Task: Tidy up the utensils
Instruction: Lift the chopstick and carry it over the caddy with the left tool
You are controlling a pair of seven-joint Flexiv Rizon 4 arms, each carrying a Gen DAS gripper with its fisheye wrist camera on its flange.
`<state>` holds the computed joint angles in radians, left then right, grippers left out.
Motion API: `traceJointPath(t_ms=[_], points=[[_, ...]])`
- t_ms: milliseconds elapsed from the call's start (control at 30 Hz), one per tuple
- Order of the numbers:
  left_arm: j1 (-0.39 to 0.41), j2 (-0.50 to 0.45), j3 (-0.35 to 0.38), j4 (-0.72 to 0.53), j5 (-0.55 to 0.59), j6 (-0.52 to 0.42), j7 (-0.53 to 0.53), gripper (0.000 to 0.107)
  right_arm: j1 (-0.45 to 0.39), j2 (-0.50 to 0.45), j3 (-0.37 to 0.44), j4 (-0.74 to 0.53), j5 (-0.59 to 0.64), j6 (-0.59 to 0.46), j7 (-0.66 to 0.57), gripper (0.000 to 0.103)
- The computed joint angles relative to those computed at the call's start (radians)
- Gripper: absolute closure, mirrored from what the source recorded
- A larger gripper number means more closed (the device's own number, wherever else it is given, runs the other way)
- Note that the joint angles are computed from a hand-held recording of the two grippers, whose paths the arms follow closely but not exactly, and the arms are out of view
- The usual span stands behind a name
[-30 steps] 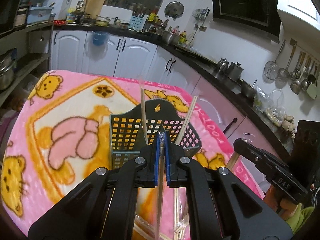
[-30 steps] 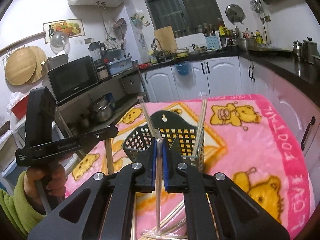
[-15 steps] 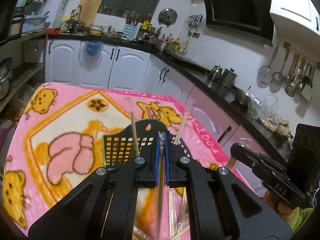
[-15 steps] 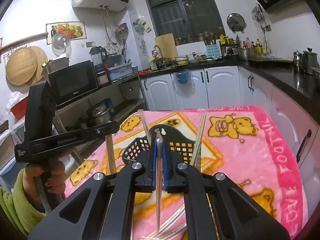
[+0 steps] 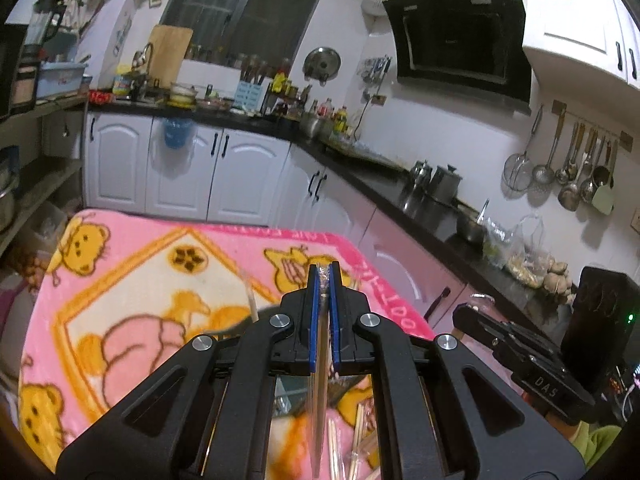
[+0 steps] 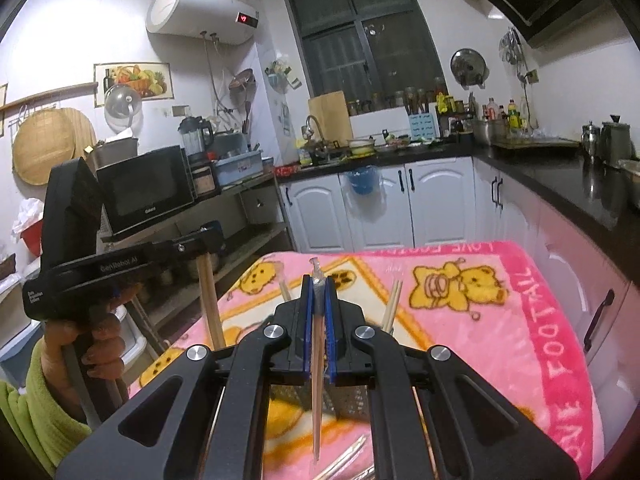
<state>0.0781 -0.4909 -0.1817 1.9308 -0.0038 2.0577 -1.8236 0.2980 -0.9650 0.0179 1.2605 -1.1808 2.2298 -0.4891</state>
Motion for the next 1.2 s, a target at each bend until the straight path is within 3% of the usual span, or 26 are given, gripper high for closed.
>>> traceJointPath(t_ms=[433, 800, 1000, 1200], points=[[-0.063, 0.034, 0.078, -0.046, -0.082, 0.044, 0.053, 0.105, 0.013, 0.003, 0.028, -0.052, 0.085, -0.029, -0.08, 0.097], [-0.184, -0.004, 0.192, -0.087, -0.298, 0.096, 0.2, 0.105, 0.022, -0.041, 0.057, -0.167, 0.104, -0.088, -0.077, 0.097], [-0.178, -0.03, 0.184, -0.097, -0.351, 0.125, 0.234, 0.105, 0.049, -0.042, 0.058, -0.177, 0.195, -0.137, -0.166, 0.097], [-0.175, -0.073, 0.182, -0.119, -0.388, 0.167, 0.253, 0.105, 0.107, -0.043, 0.027, -0.172, 0.366, -0.173, -0.306, 0.097]])
